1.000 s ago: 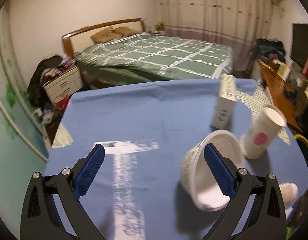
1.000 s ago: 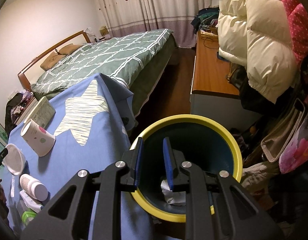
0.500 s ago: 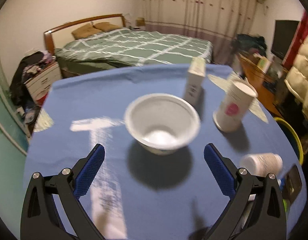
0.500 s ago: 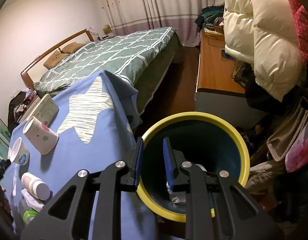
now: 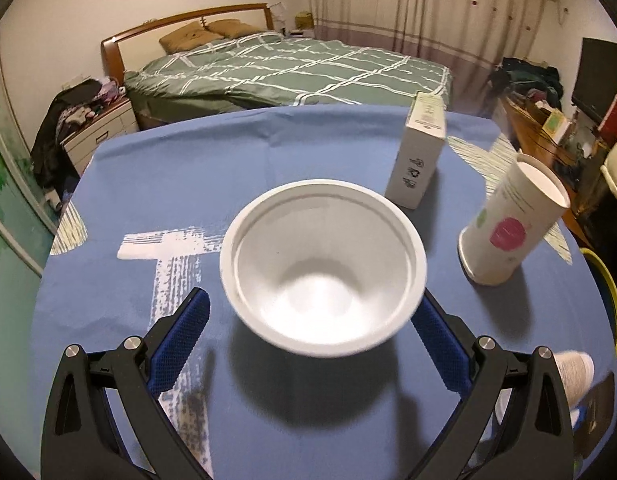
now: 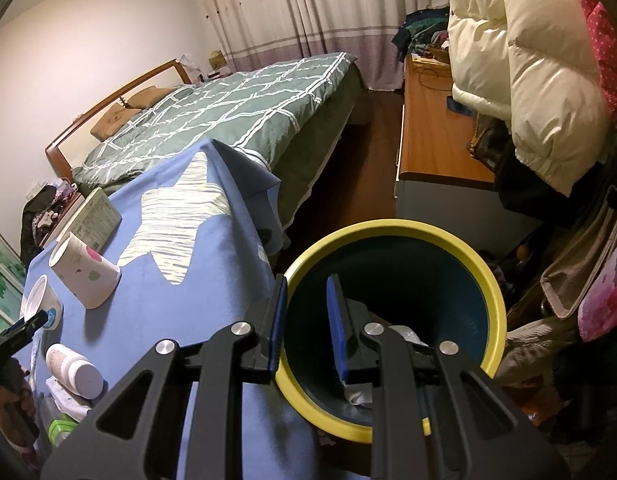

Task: Collect trash
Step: 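Grasp the white plastic bowl by its rim with the left gripper, then carry the bowl over the yellow bin and open the left gripper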

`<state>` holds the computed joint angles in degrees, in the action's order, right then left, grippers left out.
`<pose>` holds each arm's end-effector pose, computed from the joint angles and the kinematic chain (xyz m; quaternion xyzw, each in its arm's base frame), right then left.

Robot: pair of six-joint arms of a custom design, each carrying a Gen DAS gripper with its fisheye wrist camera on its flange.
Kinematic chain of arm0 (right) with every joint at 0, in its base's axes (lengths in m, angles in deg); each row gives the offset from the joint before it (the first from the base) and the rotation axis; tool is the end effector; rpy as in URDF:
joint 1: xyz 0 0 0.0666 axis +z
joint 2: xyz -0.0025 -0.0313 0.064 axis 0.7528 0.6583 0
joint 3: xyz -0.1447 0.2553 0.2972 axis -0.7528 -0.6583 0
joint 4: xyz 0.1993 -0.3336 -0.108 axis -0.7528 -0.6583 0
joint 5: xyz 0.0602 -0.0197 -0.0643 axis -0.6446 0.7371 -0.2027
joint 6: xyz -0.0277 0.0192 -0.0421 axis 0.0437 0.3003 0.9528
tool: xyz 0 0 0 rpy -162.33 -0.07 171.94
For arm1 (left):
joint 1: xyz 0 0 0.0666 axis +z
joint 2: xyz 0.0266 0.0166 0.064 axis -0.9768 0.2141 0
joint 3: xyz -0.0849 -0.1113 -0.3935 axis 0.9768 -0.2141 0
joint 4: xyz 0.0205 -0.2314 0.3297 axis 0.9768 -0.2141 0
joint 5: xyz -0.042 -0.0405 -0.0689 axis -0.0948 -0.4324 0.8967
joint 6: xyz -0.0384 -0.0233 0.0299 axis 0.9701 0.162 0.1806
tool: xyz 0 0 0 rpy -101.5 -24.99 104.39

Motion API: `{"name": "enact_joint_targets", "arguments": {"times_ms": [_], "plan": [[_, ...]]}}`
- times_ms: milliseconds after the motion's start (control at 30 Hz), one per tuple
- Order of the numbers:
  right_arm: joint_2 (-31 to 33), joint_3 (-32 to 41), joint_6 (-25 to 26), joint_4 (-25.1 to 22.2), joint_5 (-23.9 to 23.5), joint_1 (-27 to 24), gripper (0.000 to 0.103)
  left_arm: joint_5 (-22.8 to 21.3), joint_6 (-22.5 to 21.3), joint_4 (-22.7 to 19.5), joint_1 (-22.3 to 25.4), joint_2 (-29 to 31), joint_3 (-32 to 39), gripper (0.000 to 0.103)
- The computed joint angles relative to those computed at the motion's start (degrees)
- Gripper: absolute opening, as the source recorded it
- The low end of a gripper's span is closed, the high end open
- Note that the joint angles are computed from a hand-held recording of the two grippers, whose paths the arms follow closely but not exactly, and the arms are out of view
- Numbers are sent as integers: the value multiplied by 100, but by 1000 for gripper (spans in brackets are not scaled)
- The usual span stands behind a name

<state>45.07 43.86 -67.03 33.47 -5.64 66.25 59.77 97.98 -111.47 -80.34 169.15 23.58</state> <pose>0.4643 0.1401 0.3491 0.0852 0.9216 0.0767 0.3707 0.5103 -0.0208 0.3094 -0.0709 0.9381 0.0156 0.3386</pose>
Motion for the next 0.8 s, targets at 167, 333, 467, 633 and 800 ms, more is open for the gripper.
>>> {"name": "enact_joint_targets", "arguments": {"times_ms": [167,333,467,633,800], "plan": [[38,-7,-3,34,-69,-34,20,16,111,-21,14,230,198,98],[41,-17,-7,50,-76,-36,20,-31,179,16,34,423,295,92],[48,-20,-7,57,-77,-38,20,134,317,41,101,451,297,79],[45,-29,4,73,-102,-45,20,106,302,287,113,384,211,77],[4,-90,10,134,-146,-56,20,-24,229,345,53,163,81,77]]}}
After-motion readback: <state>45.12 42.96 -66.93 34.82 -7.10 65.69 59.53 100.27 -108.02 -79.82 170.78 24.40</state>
